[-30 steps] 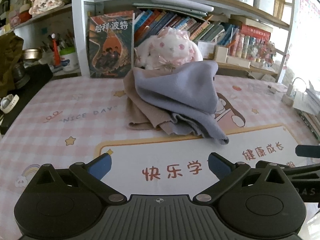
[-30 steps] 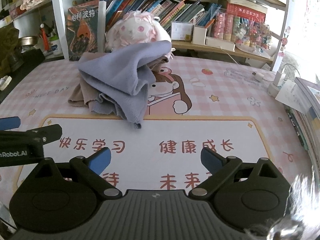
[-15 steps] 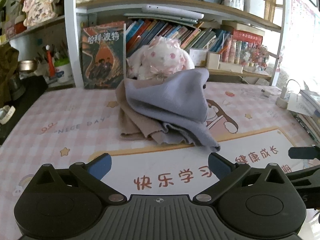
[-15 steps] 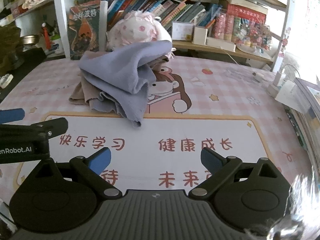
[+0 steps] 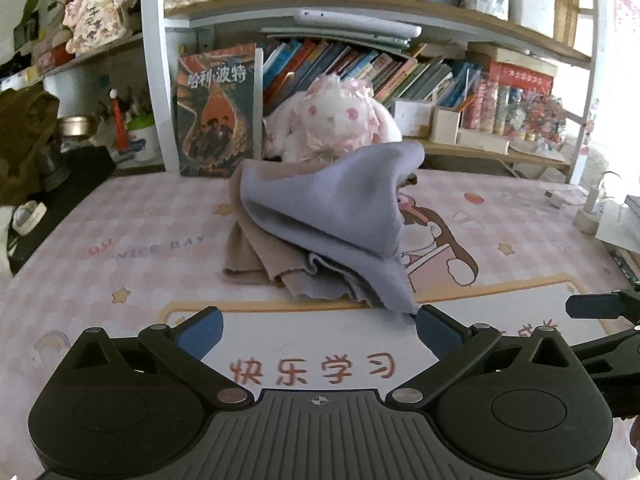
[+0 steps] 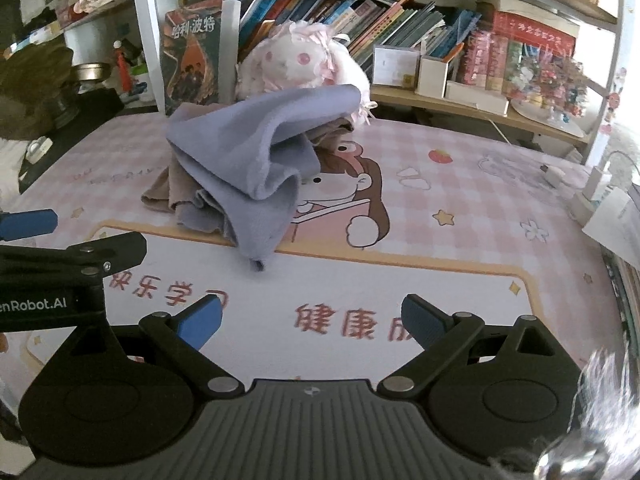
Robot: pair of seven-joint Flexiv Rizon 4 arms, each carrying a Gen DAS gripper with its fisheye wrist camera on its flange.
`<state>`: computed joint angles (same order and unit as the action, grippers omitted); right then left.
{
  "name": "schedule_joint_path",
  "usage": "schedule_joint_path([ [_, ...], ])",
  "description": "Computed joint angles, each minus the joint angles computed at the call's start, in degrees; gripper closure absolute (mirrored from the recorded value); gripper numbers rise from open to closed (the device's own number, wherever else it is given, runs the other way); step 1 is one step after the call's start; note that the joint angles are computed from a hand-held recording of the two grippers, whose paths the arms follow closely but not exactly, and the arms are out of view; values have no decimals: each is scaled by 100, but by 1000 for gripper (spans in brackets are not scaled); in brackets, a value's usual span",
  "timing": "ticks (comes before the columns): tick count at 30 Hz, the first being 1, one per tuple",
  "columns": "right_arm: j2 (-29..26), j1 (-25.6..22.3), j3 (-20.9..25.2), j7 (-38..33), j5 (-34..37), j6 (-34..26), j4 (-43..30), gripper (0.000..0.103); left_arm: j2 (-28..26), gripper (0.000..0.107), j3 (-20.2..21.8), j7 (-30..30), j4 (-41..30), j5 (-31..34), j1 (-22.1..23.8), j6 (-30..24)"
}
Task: Fold clothes
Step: 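Move both grippers to the crumpled lavender-beige sweater and grasp its shoulders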
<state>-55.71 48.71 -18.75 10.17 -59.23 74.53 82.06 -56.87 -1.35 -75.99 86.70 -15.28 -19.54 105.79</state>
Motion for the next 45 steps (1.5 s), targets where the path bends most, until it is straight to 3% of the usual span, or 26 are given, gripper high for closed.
schedule_joint_path([
  [6,-26,-210,-183,-92,-86,795,240,6,-330,4,1734,-579,-467,-944,-1383,-713],
  [9,-111,-186,-472,0,57,1307,329,6,-491,4,2289,-991,-751,-1001,-1698,-1167],
  [13,-350,157,-1371,573,424,2184,445,6,-743,4,2810,-1233,-1244,-728,-1898,-1661],
  [16,-527,135,-1559,681,877,2505,354,6,-983,4,3188,-1445,-1689,-500,-2010,-1941],
  [24,-805,-16,-1691,623,1969,2825,225,6,-1662,4,3699,-2226,-3160,-168,-1902,-2731],
  [30,-934,-139,-1657,502,2738,2967,77,6,-2391,4,4201,-3259,-4743,-51,-1597,-3541],
  [34,-1040,-275,-1466,313,3126,3223,-105,6,-2693,4,4488,-3738,-5495,209,-1426,-4053],
  [36,-1096,-386,-1283,232,3297,3366,-220,6,-2779,4,4440,-3799,-5736,330,-1349,-4164],
  [40,-1093,-658,-810,-7,3364,3238,-424,8,-3033,6,4597,-3909,-6290,767,-1235,-4374],
  [41,-1088,-714,-708,-76,3379,3186,-466,8,-3099,8,4695,-3988,-6437,901,-1208,-4458],
  [44,-1116,-777,-586,-258,3587,3227,-549,8,-3098,34,4791,-4297,-6450,1234,-1166,-4555],
  [45,-1127,-798,-543,-314,3663,3253,-579,8,-3039,65,4688,-4331,-6313,1300,-1160,-4450],
])
